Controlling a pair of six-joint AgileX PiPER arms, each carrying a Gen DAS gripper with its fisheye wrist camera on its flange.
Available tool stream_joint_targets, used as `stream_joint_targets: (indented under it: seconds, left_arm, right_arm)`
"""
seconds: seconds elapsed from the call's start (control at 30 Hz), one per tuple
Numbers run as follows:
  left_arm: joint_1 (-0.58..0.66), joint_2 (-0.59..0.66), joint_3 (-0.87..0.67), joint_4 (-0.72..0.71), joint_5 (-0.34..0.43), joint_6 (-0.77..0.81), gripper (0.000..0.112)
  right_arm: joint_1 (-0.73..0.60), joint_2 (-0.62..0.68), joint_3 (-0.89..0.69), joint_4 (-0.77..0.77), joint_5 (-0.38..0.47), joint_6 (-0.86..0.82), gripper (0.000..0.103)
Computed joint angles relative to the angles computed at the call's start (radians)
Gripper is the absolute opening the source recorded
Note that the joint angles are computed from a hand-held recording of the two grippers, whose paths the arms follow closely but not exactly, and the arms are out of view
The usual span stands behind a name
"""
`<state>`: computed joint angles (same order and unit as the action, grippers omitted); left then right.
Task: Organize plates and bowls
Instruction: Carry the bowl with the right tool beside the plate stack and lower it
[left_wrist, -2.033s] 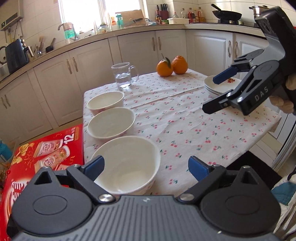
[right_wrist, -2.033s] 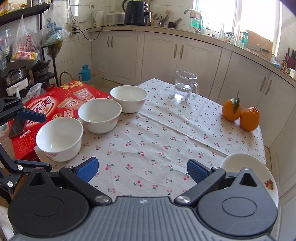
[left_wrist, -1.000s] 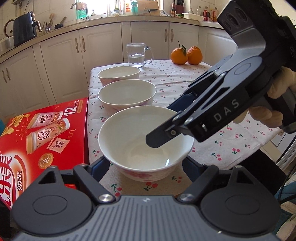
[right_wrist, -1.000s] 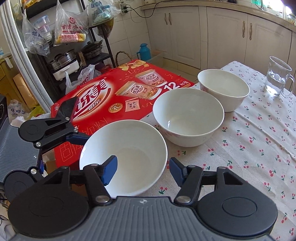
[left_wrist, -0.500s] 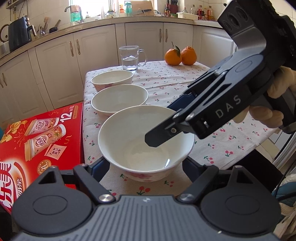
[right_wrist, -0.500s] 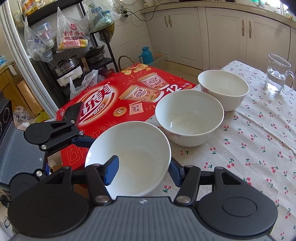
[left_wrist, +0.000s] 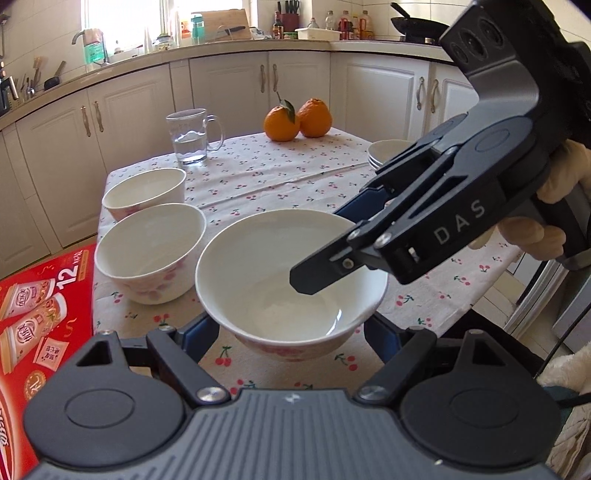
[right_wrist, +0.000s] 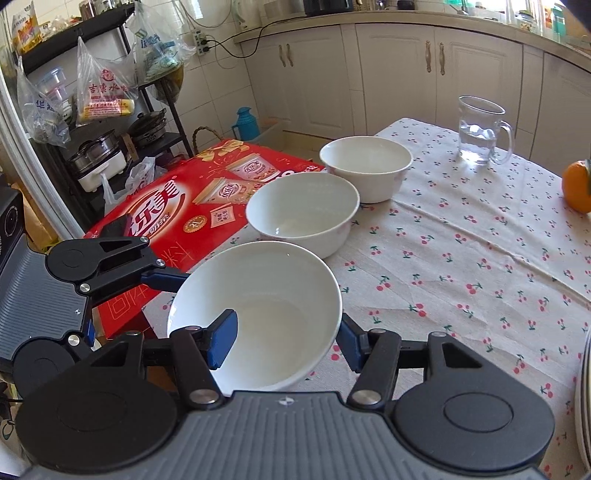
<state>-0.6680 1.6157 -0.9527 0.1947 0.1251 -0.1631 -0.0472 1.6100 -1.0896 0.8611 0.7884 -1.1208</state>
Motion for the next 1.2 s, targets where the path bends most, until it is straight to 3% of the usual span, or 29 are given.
stream_joint_targets:
  seconds: [0.27,0.37,0.8,1.2]
  left_arm:
    - [-0.009,0.102,-0.12,-0.516,0.027,0.549,0.085]
    - [-0.012,0.14,-0.163,-0.598,0.037,0.644,0.085]
    - [-0.017,0.268,-0.319,-0.665,0.095,0.741,0.085]
    - [-0.02,0.301,-0.356,-0.661,0.1,0.731,0.085]
  right_arm:
    - [-0.081,-0.034,0.04,-0.017,-0.024,-0.004,0.064]
    - [-0.108,-0.034,0.044,-0.017,-0.035,-0.005,0.064]
    - [-0.171,0.003,0.037,-0.012,-0.077,-0.013,0.064]
    - [-0.188,0.038,0.023,-0.01,-0.088,-0.015,0.065]
